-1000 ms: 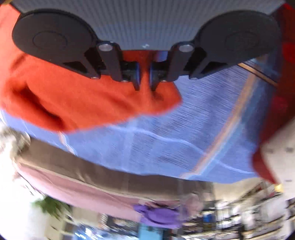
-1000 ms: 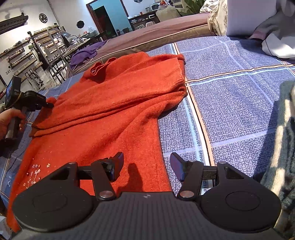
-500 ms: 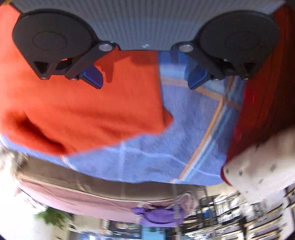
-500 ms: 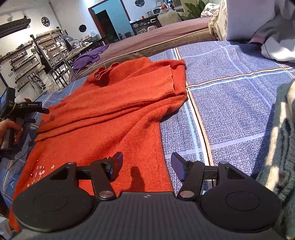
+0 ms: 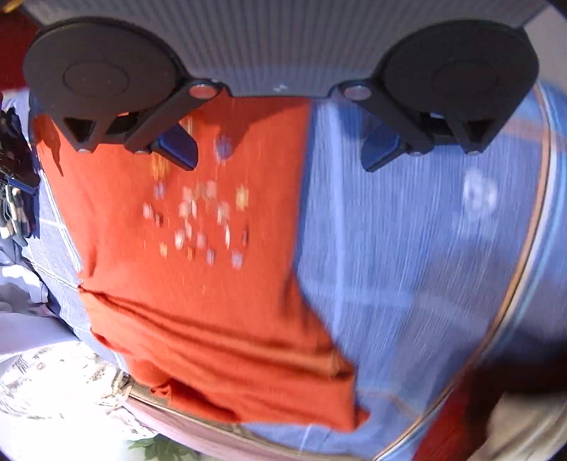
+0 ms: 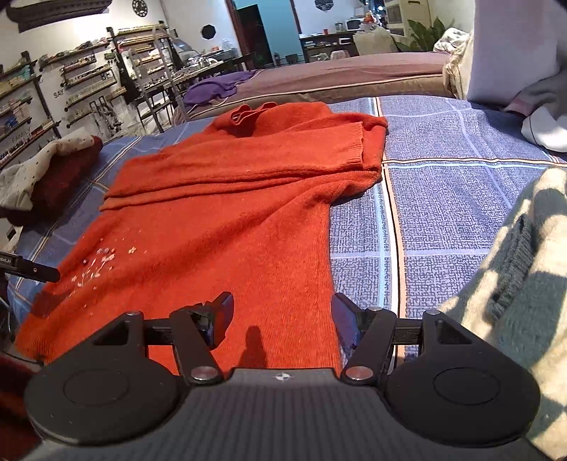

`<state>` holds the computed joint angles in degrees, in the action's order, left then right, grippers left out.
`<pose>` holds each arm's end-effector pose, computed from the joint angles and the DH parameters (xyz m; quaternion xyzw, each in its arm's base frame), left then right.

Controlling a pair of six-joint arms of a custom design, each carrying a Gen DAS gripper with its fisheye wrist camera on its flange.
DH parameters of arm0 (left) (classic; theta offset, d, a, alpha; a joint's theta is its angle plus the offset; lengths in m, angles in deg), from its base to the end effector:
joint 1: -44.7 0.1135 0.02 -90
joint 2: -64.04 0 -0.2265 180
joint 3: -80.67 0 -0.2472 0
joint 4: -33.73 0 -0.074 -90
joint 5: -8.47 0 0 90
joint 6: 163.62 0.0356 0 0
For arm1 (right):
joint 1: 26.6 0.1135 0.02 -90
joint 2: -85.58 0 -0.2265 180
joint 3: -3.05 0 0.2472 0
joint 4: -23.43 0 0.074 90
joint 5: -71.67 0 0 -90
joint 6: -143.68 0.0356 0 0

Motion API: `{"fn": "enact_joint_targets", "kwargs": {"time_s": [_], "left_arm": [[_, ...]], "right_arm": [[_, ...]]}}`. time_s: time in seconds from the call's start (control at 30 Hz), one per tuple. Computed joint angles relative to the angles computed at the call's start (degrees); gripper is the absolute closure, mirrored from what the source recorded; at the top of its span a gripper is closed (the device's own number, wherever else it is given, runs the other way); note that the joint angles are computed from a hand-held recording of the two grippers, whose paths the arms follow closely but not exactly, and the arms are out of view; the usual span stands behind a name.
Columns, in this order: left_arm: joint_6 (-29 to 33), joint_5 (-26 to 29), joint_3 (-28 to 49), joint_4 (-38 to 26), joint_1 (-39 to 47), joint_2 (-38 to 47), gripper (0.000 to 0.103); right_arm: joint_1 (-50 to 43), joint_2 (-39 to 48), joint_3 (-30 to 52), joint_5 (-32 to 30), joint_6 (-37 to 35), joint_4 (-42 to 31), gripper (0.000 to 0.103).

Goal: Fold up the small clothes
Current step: 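Grasp the sweater hem with both grippers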

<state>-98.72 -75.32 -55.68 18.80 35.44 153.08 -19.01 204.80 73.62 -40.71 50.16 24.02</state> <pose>0.2402 -0.0431 0.0689 -0.1193 0.9579 -0.1256 0.2289 0.3604 0.0617 0.0461 -0.1578 0.9050 0.1936 0.3444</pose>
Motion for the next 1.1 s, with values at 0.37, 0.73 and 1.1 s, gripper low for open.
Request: {"fn": "enact_joint_targets", "kwargs": {"time_s": [0.37,0.73,1.1], "left_arm": [[-6.4,-10.5,-9.9,2.3,-14.8,-8.0,0.018],[-3.9,-9.6,-6.8,-7.4,-15.1,-16.5,0.095],[-4.5,-8.7,-4.0,-15.6,-15.2,-12.6,0.081]], "right_arm": [[1.5,-1.9,-5.7,7.5,-5.5,-3.6,0.002],[-7.7,-8.2,-7.5,-7.9,-2.6,-6.4,0.096],[-6.4,-9.0,-7.0,0.4,-16.2,-21.1,0.094]]}}
